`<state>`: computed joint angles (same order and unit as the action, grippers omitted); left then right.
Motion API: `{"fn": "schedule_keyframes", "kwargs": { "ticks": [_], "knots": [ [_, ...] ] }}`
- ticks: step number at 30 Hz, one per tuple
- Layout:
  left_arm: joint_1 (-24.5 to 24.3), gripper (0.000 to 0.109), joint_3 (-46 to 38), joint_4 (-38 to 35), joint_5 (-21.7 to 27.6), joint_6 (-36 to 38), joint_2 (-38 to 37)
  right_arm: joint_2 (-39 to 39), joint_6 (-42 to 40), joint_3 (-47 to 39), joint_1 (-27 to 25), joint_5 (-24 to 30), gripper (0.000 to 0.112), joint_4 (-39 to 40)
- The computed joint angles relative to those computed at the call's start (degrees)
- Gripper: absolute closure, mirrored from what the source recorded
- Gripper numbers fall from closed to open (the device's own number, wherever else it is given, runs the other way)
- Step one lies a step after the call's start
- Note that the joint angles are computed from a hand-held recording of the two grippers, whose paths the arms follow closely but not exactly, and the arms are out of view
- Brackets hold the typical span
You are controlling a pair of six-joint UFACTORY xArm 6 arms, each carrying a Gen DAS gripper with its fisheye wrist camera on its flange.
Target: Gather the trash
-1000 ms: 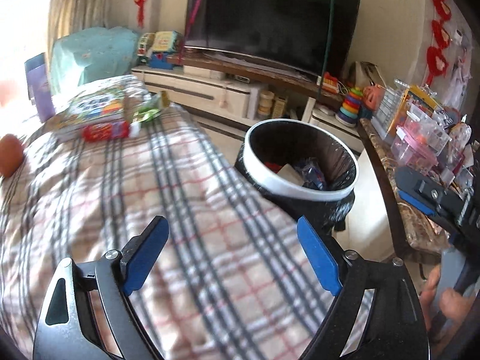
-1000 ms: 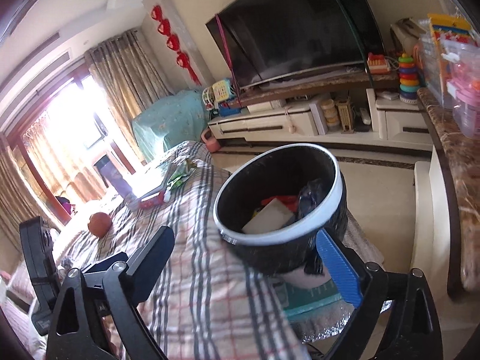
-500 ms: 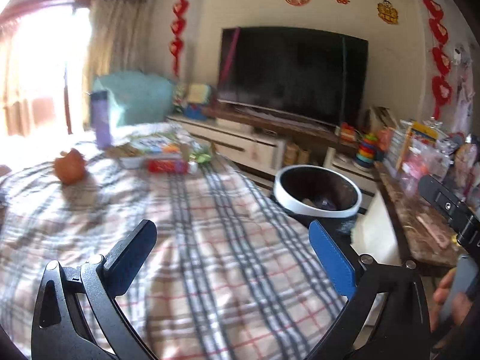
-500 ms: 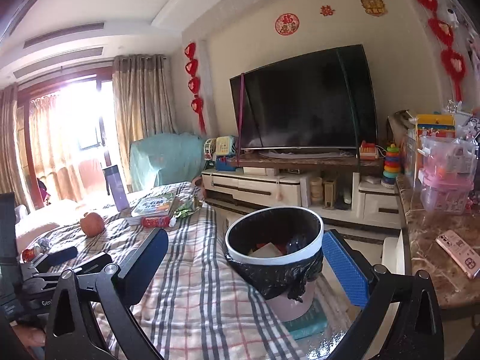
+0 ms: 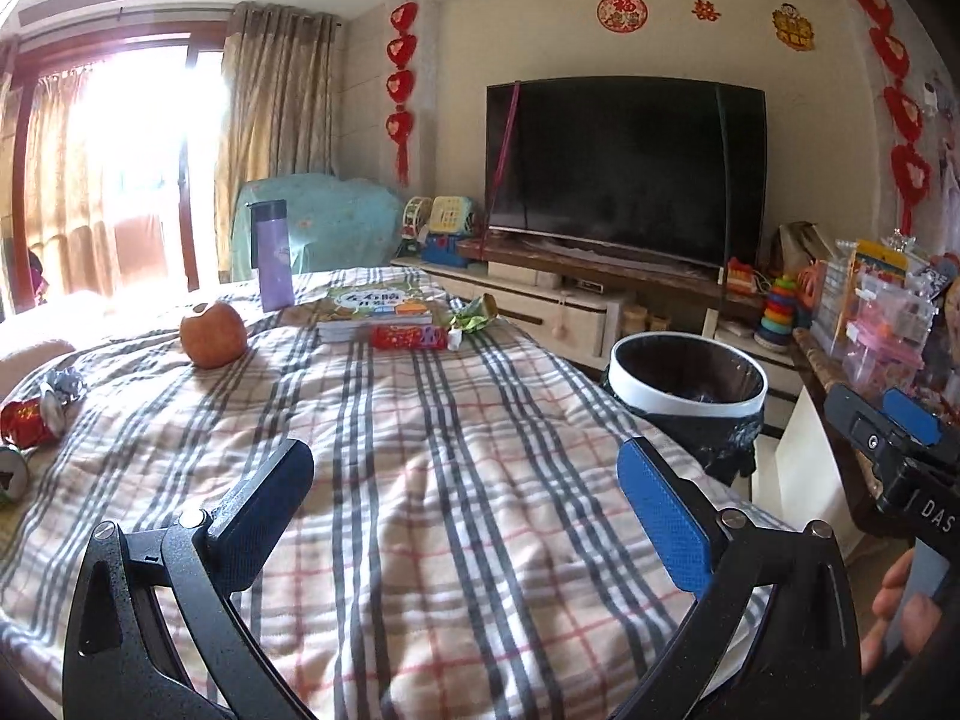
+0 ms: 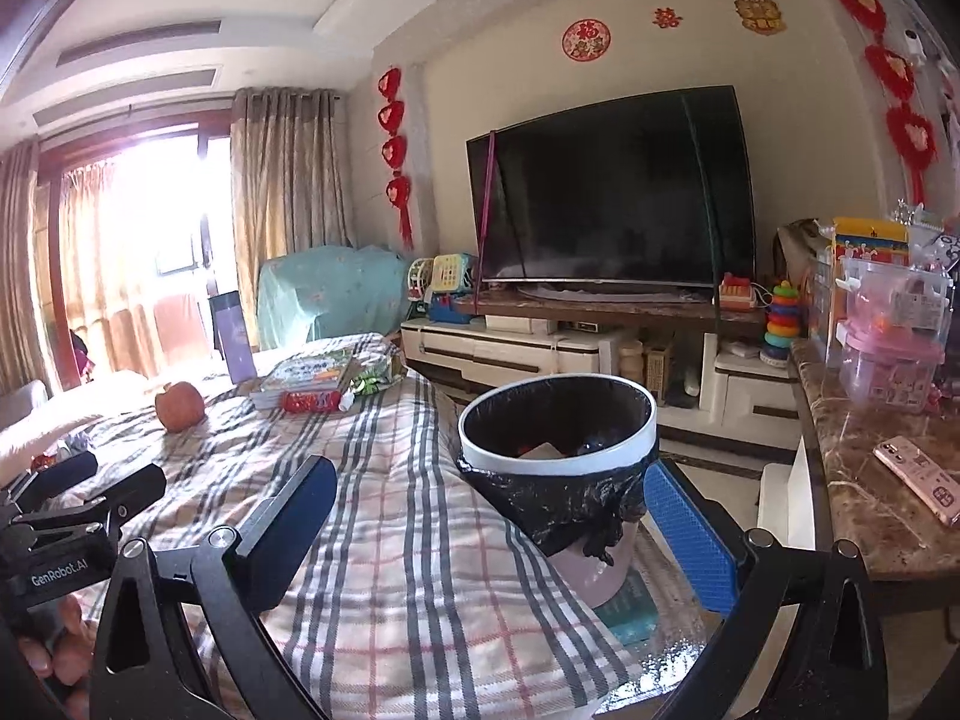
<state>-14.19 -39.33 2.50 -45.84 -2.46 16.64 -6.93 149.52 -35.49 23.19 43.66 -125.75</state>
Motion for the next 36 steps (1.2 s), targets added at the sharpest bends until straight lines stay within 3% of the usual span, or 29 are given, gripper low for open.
{"fn": "schedule_keyframes", "kwargs": {
  "ticks": [10, 36],
  "knots": [
    [-2.64, 0.006, 0.95, -7.07, -1.12, 4.99, 0.03, 1.75, -2.51, -0.72, -0.19, -0.86, 0.009, 2.38],
    [-3.66, 0.006, 1.55, -9.71, -2.5, 7.08, -0.2, 1.4, -2.01, -0.27, -0.05, -0.66, 0.009, 2.29]
  ]
}}
